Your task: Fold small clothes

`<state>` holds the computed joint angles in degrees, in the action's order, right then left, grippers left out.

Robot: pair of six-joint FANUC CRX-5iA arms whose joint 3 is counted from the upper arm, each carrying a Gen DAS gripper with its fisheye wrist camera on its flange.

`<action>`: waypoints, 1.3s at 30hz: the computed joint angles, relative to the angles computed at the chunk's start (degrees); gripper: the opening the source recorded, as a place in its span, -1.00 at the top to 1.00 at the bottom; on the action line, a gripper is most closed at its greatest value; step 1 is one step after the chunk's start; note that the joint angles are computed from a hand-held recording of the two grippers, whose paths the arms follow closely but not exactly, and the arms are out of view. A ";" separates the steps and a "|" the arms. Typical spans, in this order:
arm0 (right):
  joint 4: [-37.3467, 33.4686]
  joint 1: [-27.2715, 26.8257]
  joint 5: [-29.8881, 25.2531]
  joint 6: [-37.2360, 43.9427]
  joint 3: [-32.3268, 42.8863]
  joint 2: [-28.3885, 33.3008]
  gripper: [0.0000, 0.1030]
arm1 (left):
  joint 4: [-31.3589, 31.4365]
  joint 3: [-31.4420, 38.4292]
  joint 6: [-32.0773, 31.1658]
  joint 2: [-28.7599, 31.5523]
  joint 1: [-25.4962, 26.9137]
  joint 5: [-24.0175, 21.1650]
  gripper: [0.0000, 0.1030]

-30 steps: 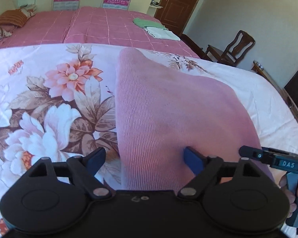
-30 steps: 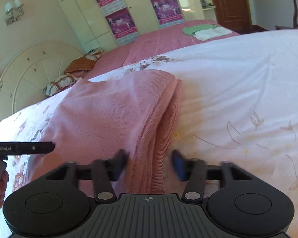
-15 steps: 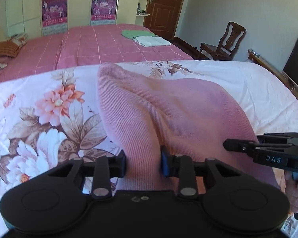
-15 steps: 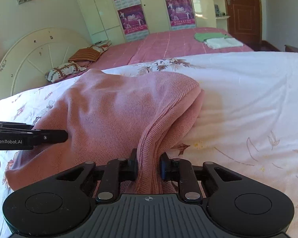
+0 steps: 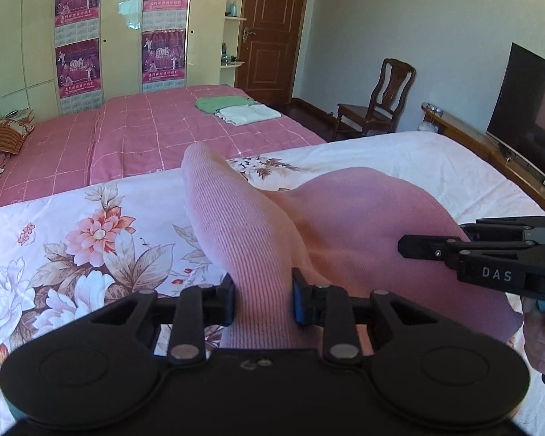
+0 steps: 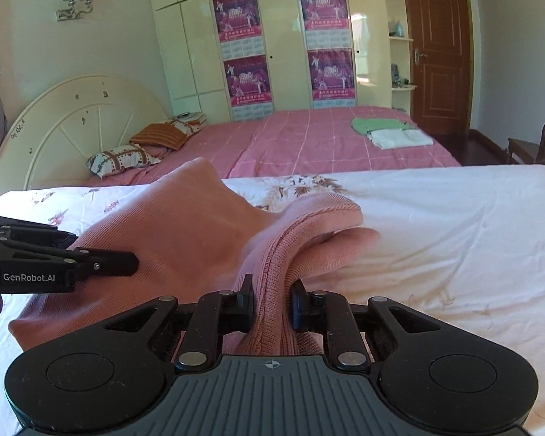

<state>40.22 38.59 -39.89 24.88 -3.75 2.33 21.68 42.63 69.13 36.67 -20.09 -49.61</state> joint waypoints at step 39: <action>-11.68 15.11 -12.19 8.85 50.52 41.50 0.66 | 16.99 -41.90 -24.44 -22.28 30.33 10.66 -0.66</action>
